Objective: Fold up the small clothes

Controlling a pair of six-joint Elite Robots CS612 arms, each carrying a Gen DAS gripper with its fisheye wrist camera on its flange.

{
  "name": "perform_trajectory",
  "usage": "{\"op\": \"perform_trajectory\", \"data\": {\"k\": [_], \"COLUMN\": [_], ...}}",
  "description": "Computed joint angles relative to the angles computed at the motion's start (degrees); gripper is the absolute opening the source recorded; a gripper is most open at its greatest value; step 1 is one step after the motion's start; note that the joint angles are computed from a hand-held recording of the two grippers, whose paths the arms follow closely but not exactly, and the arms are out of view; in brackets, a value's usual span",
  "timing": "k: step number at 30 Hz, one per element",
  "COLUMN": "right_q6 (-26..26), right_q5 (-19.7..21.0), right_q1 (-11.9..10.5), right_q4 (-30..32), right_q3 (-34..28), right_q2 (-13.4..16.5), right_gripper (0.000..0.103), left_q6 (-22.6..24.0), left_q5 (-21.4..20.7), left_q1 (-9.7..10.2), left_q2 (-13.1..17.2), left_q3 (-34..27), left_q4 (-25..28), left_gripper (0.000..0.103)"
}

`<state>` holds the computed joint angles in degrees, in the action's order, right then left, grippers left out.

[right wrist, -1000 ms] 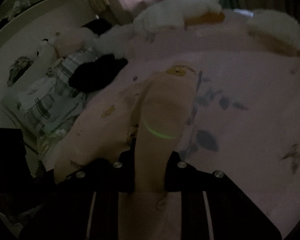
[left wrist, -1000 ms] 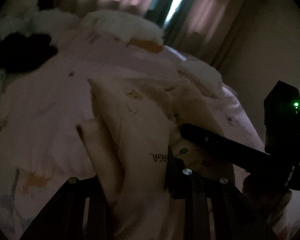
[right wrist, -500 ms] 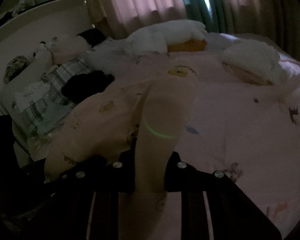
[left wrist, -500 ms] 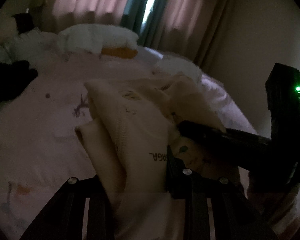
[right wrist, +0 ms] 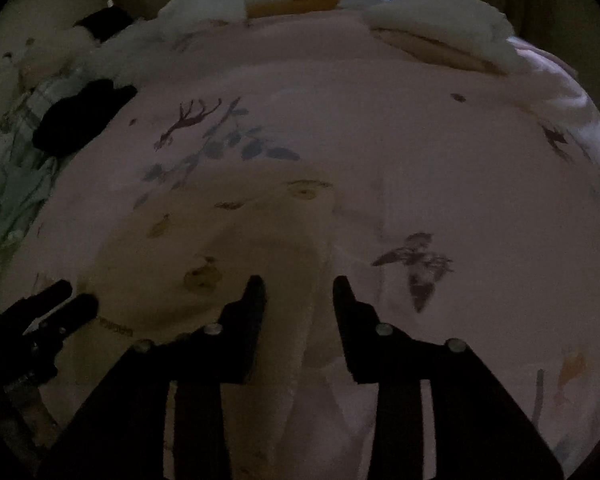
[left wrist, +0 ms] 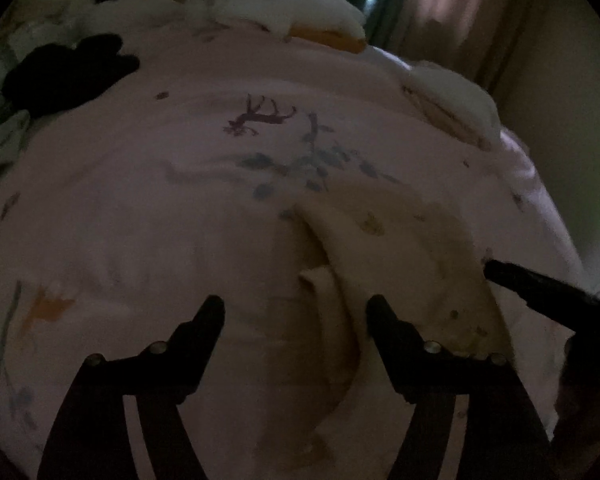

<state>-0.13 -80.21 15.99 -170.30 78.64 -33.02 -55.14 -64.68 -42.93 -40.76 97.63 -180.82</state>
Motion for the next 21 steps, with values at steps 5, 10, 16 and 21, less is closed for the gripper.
{"op": "perform_trajectory", "data": {"k": [5,10,16,21], "right_q6": [1.42,-0.57,-3.57,-0.49], "right_q5": [-5.47,-5.77,-10.2,-9.22], "right_q1": [0.43,0.33,1.4,1.09], "right_q4": [-3.08,-5.47,-8.02,-5.04], "right_q3": [3.11,7.03,10.86,12.74], "right_q2": [-2.22,-4.76,-6.69,-7.85], "right_gripper": [0.059,0.084,0.102,0.103], "left_q6": [2.15,6.84,9.39,10.33], "left_q5": [5.26,5.53,8.82,11.33], "left_q1": [-1.96,-3.45,-5.02,-5.76], "left_q2": [-1.75,-2.0,-2.27,-2.07], "left_q3": [0.93,1.93,1.06,0.74], "left_q4": [3.47,-4.15,0.71,4.35], "left_gripper": [0.081,0.101,0.102,0.102]}}
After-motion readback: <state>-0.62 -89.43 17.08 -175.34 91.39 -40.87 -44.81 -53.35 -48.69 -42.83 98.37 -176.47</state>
